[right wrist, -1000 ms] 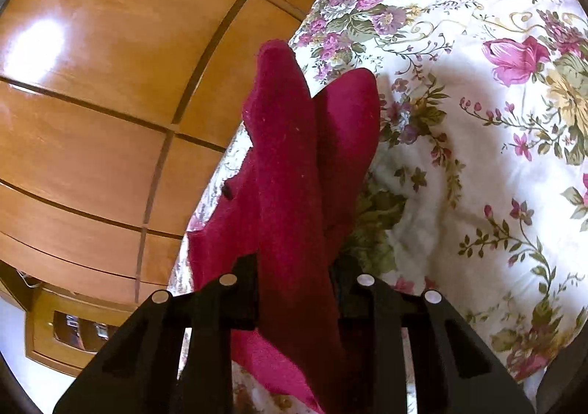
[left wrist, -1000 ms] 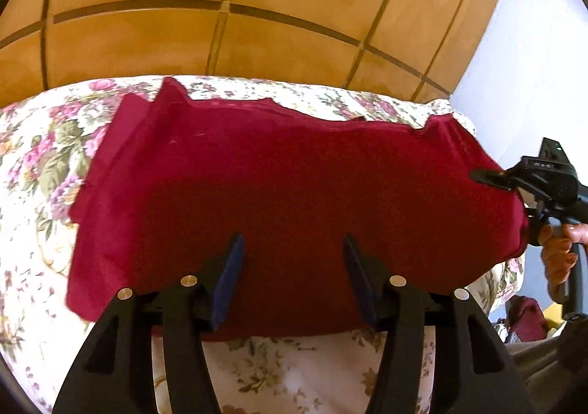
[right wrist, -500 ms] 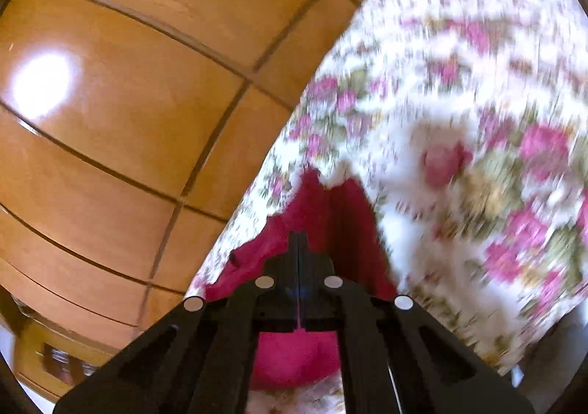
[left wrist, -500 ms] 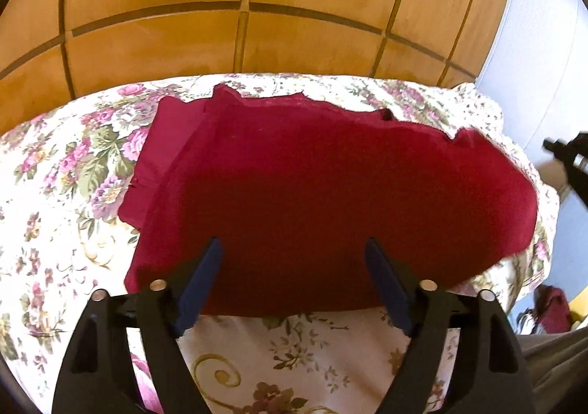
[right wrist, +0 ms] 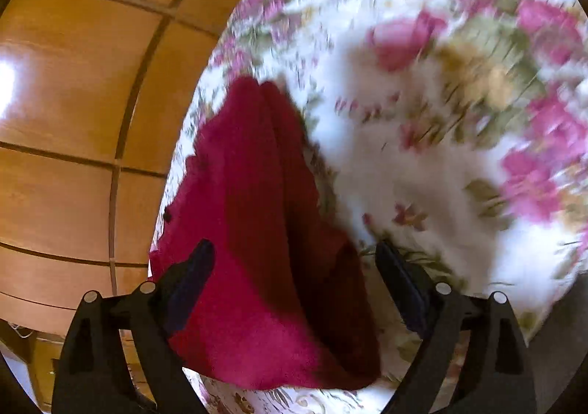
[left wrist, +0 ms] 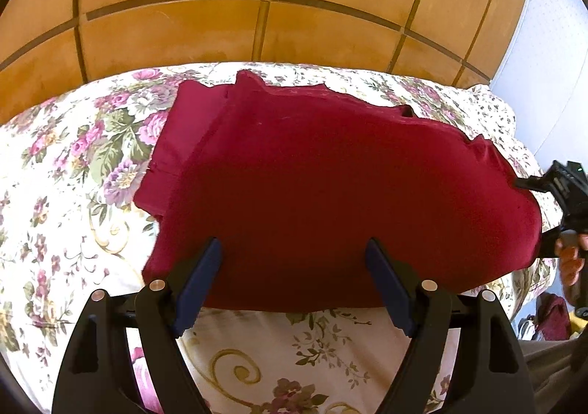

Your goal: Fold small clothes

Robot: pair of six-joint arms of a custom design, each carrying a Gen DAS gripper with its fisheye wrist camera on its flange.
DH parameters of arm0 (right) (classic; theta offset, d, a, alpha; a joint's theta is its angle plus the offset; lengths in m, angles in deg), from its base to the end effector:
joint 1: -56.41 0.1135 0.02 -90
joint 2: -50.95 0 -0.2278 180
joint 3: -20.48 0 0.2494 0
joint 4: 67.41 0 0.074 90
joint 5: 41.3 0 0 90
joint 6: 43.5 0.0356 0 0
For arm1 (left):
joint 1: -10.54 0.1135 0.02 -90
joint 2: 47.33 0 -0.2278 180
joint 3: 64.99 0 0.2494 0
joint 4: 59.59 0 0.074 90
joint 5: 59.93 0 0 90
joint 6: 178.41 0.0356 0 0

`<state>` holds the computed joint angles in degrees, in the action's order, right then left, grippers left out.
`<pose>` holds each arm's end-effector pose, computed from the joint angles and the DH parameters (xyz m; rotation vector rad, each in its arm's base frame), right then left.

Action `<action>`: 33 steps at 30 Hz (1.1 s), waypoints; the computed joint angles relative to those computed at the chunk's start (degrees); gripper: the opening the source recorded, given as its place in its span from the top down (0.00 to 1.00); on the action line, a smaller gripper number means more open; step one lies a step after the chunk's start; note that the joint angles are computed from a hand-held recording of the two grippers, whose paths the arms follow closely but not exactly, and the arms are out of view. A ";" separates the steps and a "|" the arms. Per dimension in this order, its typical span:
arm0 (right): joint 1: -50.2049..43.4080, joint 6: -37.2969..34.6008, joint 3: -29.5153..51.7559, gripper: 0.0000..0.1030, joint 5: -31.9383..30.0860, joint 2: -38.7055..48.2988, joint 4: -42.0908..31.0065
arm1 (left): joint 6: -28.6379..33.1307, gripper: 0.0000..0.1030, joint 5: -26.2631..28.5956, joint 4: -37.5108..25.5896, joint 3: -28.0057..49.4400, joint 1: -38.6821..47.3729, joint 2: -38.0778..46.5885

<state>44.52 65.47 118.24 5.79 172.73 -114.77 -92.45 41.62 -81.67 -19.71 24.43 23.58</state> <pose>0.3961 -0.0586 0.1108 0.5449 2.6211 1.0750 0.2382 0.0516 0.1403 -0.2796 2.3711 -0.1612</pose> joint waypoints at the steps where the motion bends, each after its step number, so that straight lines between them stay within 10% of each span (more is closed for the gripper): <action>1: 0.74 0.18 -1.71 0.15 1.11 -0.69 2.54 | 0.21 0.23 0.26 -0.17 0.04 0.41 -0.07; 4: 2.51 -0.84 -2.62 0.72 0.38 -0.45 4.33 | 0.82 0.23 1.73 -0.89 0.16 2.51 -0.32; 5: 2.53 0.09 -3.51 0.74 -1.06 -1.23 4.55 | 1.06 0.23 2.20 -1.04 0.22 3.24 -0.30; 17: 17.75 10.76 -1.40 0.75 -1.62 -19.71 4.64 | 4.27 0.23 8.90 -2.32 0.12 20.82 0.85; 28: 47.11 11.54 22.51 0.74 19.18 0.01 -0.50 | 8.26 0.23 13.97 -4.36 1.93 34.79 3.56; 30: 50.63 9.86 28.05 0.69 22.43 5.98 -2.91 | 8.71 0.23 14.90 -4.90 2.61 36.70 4.90; 33: 53.95 4.73 32.99 0.35 22.62 12.35 -4.23 | 8.44 0.23 16.23 -5.04 3.70 38.71 6.74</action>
<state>98.46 70.20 151.23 28.42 185.08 -119.01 -84.02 57.85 -86.72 -16.02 63.13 30.32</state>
